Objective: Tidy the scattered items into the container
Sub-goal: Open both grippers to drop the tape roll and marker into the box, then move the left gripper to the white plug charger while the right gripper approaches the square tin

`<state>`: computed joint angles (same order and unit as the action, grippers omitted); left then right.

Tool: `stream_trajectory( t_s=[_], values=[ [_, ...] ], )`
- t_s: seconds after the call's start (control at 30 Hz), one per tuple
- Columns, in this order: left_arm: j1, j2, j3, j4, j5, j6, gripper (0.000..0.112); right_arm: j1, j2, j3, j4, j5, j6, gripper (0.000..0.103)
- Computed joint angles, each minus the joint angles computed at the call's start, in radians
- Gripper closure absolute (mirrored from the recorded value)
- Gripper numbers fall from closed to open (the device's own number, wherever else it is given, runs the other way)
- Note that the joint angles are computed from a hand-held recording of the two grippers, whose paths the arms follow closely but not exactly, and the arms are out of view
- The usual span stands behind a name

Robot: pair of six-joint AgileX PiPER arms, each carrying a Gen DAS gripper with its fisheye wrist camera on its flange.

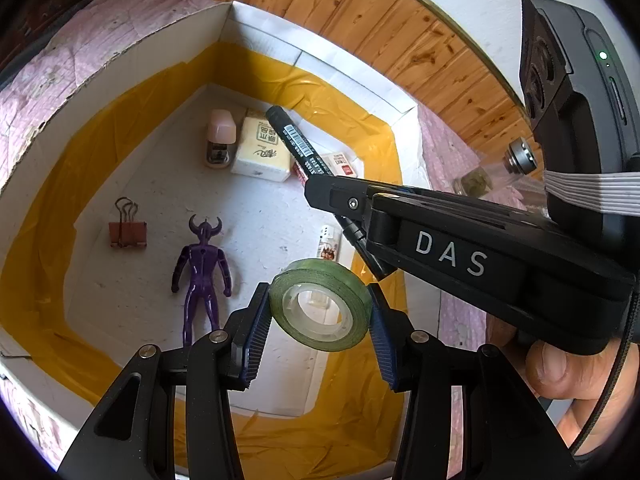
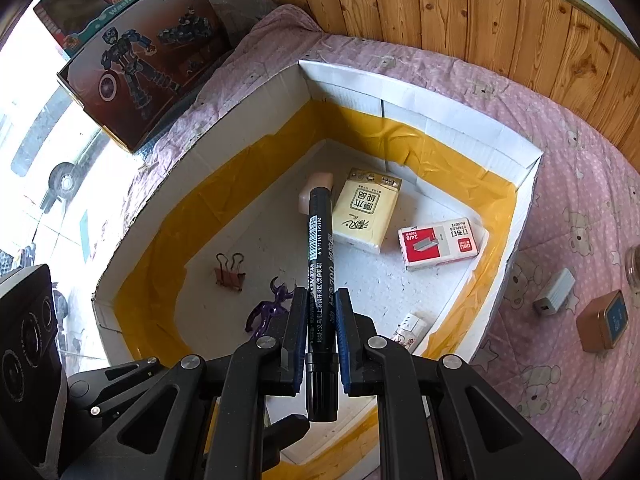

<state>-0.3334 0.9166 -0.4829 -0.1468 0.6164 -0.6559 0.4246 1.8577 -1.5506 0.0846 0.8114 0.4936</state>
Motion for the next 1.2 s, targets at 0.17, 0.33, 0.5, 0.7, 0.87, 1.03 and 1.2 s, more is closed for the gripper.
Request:
stream_trajectory(
  t_s=[0.17,0.33,0.5,0.7,0.87,1.03,1.2],
  values=[
    [0.028,0.000,-0.005,-0.032,0.011,0.033,0.062,0.002,0.003,-0.002,-0.014,-0.002,0.026,0.088],
    [0.053,0.004,0.000,-0.073,0.016,0.075,0.060,-0.004,-0.004,0.016,-0.020,-0.019,0.053,0.087],
    [0.041,-0.004,0.003,-0.051,0.016,0.038,0.060,-0.004,-0.018,0.034,-0.009,-0.031,0.054,0.087],
    [0.019,-0.017,0.000,-0.042,0.020,0.014,0.057,-0.001,-0.037,0.062,0.001,-0.045,0.061,0.087],
    [-0.027,-0.017,-0.012,0.025,0.022,-0.078,0.056,0.000,-0.064,0.104,0.018,-0.066,0.072,0.086],
    [-0.042,-0.026,-0.019,0.097,0.042,-0.171,0.056,0.008,-0.100,0.141,0.010,-0.075,0.088,0.086],
    [-0.104,-0.042,-0.037,0.245,0.087,-0.344,0.056,0.016,-0.143,0.174,0.004,-0.083,0.096,0.086]
  ],
)
